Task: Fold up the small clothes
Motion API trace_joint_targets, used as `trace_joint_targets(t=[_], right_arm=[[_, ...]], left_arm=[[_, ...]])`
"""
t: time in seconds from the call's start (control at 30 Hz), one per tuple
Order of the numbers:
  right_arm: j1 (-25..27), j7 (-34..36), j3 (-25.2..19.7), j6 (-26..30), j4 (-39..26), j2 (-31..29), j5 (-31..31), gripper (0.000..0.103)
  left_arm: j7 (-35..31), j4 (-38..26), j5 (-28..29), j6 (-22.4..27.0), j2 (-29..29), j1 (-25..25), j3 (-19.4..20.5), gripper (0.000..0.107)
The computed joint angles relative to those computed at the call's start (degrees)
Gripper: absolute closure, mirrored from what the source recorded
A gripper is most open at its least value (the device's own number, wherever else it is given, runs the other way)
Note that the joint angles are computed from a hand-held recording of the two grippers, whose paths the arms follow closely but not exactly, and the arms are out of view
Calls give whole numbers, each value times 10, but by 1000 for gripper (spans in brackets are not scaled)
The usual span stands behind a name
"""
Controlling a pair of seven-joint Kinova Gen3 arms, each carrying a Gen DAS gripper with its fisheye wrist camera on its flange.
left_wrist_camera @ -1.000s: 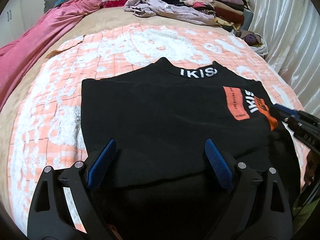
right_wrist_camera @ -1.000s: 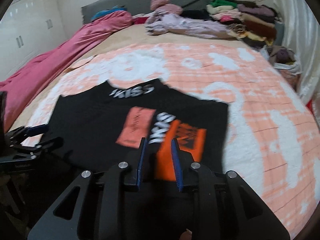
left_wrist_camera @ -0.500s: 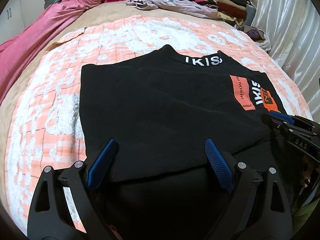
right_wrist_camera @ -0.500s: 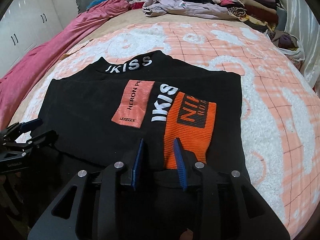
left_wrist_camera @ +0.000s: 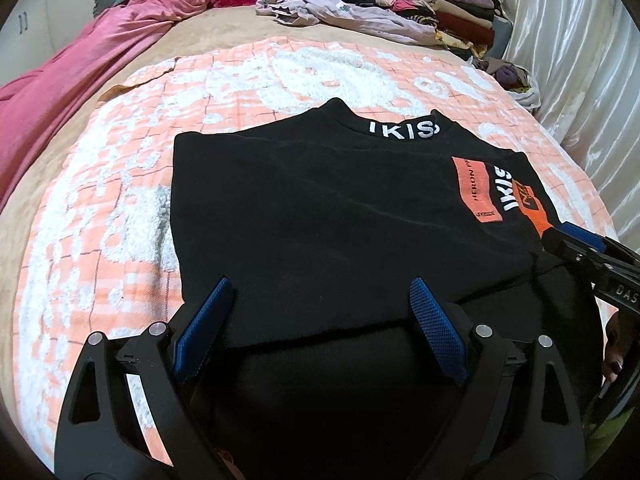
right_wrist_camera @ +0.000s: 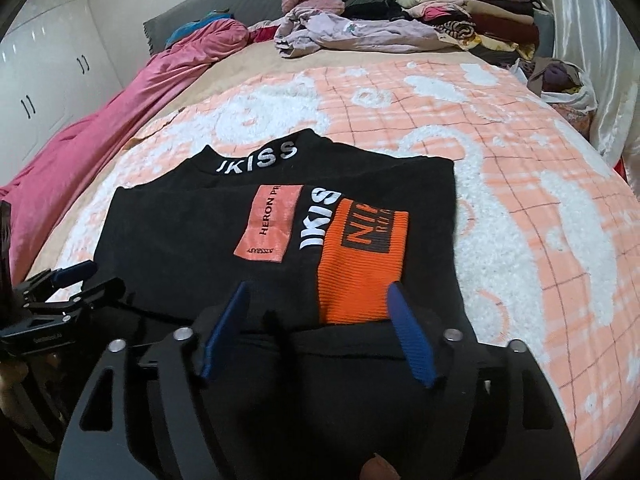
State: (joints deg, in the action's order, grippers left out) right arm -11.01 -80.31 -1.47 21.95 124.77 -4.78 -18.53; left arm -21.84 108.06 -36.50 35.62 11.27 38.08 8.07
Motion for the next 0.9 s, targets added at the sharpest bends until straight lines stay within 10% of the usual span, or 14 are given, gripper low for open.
trace_joint_targets(t=[0.37,0.9], right_arm=[[-9,-40,-2,-8,16,-43,25,8],[-30,-63,11,10,33,-105,38,8]], left_arm=[[30,5,-19,20,-17,10,11,14],[87,25,-57,55,-59,7,52,14]])
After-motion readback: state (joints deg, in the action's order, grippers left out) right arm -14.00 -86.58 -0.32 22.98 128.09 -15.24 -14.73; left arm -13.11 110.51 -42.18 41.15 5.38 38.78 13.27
